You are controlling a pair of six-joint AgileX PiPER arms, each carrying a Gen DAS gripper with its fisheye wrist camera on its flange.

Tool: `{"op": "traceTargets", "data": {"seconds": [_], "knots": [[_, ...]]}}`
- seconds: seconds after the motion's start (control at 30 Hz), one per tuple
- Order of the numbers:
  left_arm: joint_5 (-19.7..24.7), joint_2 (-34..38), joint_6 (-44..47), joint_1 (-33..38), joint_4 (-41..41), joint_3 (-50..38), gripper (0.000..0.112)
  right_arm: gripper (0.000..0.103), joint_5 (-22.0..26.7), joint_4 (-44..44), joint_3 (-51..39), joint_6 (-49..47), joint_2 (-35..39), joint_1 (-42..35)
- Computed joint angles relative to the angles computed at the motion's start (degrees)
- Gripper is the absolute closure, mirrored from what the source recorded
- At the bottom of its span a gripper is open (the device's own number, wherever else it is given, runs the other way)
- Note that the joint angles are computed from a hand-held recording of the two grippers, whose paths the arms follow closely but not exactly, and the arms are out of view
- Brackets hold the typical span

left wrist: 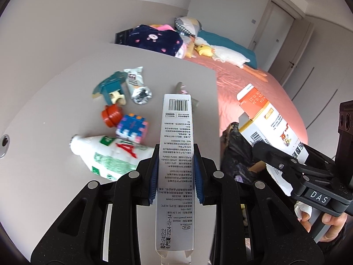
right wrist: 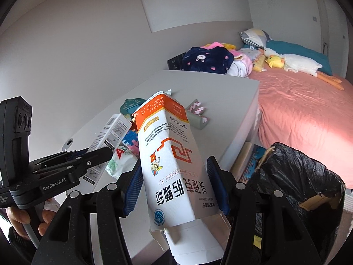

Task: Collect trash
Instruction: 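Grasp the white medicine box with the left gripper while the right gripper grasps the milk carton, then carry the medicine box and milk carton over the black bin and release both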

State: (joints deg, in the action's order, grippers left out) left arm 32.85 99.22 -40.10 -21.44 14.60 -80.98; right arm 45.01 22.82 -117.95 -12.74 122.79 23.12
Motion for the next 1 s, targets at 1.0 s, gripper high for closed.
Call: {"op": "traceTargets", "data": {"seconds": [1.0], "knots": [[13.0, 21.5, 14.9, -11.2, -12.2, -34.6, 0.085, 0.044, -7.7, 2.9, 20.8, -2.4, -13.1, -15.7]]}}
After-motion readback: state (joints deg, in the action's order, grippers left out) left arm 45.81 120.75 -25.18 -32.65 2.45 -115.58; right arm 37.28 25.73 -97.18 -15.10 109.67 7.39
